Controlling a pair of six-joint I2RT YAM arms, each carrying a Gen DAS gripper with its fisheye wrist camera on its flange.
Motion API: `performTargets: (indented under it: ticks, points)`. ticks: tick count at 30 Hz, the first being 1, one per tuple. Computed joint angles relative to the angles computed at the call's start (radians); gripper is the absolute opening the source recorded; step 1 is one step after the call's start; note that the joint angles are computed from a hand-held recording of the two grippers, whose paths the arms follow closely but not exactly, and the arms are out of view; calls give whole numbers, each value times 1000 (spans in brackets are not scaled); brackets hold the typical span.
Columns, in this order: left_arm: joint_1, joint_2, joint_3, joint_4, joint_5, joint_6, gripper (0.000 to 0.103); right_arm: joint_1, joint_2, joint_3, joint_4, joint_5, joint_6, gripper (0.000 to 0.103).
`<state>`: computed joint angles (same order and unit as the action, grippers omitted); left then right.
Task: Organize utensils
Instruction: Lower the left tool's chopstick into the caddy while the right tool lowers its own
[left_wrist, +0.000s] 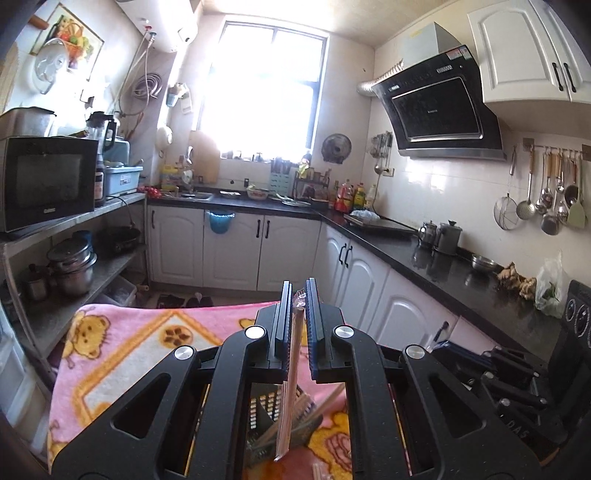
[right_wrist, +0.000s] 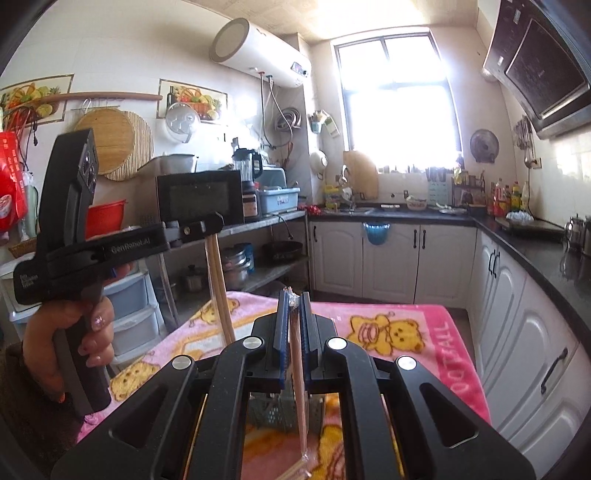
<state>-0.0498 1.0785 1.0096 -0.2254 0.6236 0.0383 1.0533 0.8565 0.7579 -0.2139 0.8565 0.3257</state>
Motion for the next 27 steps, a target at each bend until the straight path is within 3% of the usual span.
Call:
performTargets:
  ticks: [12, 17, 27]
  points:
    - [55, 65, 11, 103, -49, -21, 4, -202, 110, 126, 94, -163, -132, 6]
    - [71, 119, 7, 134, -56, -22, 4, -308, 175, 148, 117, -279, -127, 6]
    - [89, 213, -46, 238, -60, -30, 4, -416, 270, 101, 235, -370, -68, 6]
